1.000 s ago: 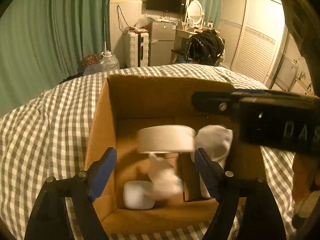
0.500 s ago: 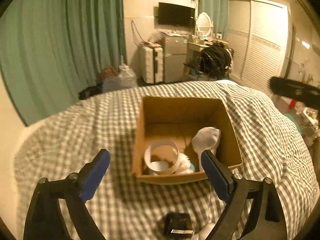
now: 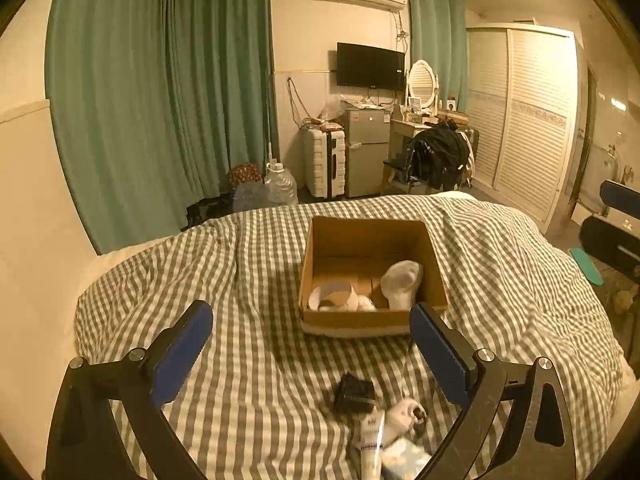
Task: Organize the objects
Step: 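Grasp the BOP toothpaste tube with the left gripper while the right gripper grasps the blue tissue pack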
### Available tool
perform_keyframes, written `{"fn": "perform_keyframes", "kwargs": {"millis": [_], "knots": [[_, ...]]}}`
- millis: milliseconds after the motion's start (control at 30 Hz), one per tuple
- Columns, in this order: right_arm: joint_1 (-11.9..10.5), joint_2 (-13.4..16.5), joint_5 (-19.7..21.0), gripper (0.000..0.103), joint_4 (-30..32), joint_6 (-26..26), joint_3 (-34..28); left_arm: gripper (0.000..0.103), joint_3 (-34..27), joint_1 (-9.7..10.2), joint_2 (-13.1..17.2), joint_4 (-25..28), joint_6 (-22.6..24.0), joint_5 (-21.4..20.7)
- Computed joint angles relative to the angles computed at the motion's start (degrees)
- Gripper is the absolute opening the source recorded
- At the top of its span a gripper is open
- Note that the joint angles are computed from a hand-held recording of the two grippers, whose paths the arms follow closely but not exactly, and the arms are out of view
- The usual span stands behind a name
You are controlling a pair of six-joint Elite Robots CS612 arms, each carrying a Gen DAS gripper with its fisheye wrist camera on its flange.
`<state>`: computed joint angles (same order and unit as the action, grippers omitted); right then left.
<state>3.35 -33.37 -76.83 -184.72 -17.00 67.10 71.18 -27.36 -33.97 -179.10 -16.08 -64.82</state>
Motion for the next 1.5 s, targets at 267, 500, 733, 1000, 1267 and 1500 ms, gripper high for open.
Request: {"fn": "perform_keyframes", "kwargs": {"millis": [267, 500, 733, 1000, 1267, 1500], "knots": [[0.5, 0.1, -1.8, 0.090, -2.4, -2.1, 4.8, 0.101, 3.5, -1.46, -0.1, -0.6, -0.2, 0.6], [0.7, 3.3, -4.2, 0.090, 2.1, -1.6, 3.2, 0.101, 1.5, -2.03, 3.4, 6.4, -3.4, 1.8], [0.9, 7.4, -6.1, 0.090, 8.2, -0.4, 0.4, 0.101, -0.2, -1.89, 6.6, 11.7, -7.6, -1.0], [0.9, 8.8, -7.4, 0.090, 9.9, 0.5, -0.7, 0.094, -1.4, -1.80, 8.3, 13.8, -5.8, -5.9], [0.7, 8.5, -6.9, 0.090, 9.7, 1.9, 0.0, 0.033, -2.9, -0.70, 9.2, 15.0, -5.3, -13.0], [0.5, 8.2, -4.6, 0.090, 10.4, 2.0, 0.3, 0.026, -0.2, -0.62, 7.6, 11.4, -6.1, -13.6]]}}
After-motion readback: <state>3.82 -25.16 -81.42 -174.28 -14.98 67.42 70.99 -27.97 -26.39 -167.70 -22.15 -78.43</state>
